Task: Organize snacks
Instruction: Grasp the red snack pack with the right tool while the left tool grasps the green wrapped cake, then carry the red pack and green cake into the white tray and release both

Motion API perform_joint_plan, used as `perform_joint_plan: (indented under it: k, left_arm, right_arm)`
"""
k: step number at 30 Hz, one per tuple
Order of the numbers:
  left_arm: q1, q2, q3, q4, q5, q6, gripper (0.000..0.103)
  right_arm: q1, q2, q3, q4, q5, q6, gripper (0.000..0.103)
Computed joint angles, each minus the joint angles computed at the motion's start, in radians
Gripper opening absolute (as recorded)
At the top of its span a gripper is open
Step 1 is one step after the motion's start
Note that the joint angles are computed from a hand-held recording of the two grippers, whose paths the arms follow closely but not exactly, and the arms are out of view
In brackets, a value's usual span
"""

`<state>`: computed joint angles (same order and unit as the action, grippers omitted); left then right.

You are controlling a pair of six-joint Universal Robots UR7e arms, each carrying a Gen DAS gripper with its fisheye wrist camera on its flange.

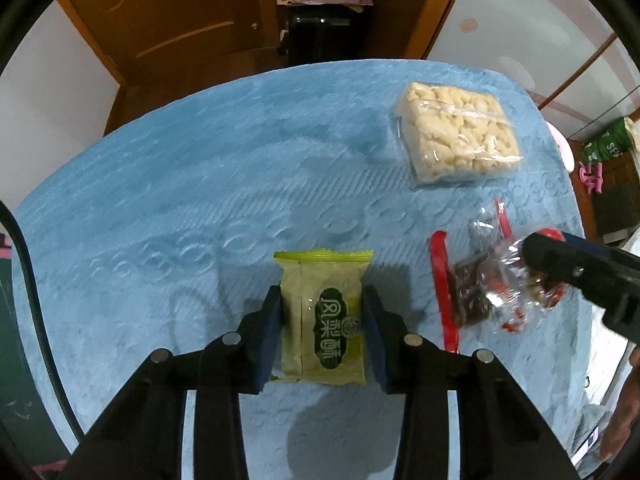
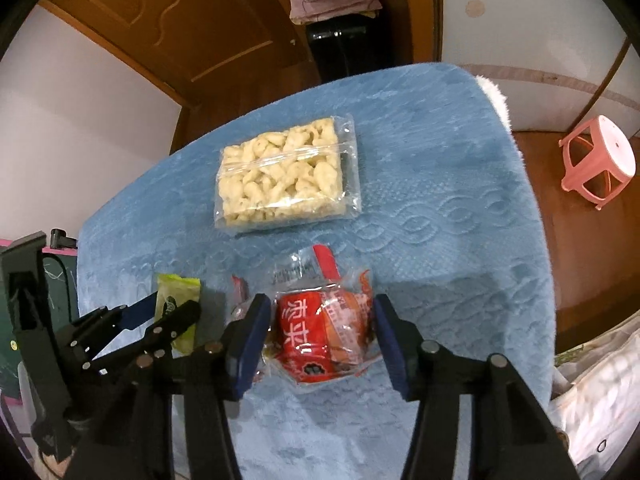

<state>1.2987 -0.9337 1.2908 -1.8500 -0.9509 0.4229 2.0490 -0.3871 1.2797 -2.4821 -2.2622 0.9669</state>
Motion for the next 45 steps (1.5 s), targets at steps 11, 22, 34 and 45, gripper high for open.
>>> perform_joint_plan:
  k: [11,22,34,45]
  left_arm:
    - [-0.063,-0.207,0.086,0.090,-0.054,-0.034,0.037]
    - [-0.125,-0.501,0.120,0.276,-0.131,-0.094,0.037]
    - [-0.196,-0.796,0.219,0.343,-0.122,-0.104,0.037]
    - [-0.181,-0.949,0.349,0.388,-0.061,-0.133,0.037]
  right_arm:
    - [0.110,-0.100,0.135,-0.099,-0.034,0.032,0.053]
    - [0.330,-0.160,0.185,-0.087,-0.106,0.128,0.053]
    - [0.529,-0.091,0.065,0.056,-0.205,0.184,0.053]
    - [0.571,-0.009,0.000,0.124,-0.118,0.241,0.053]
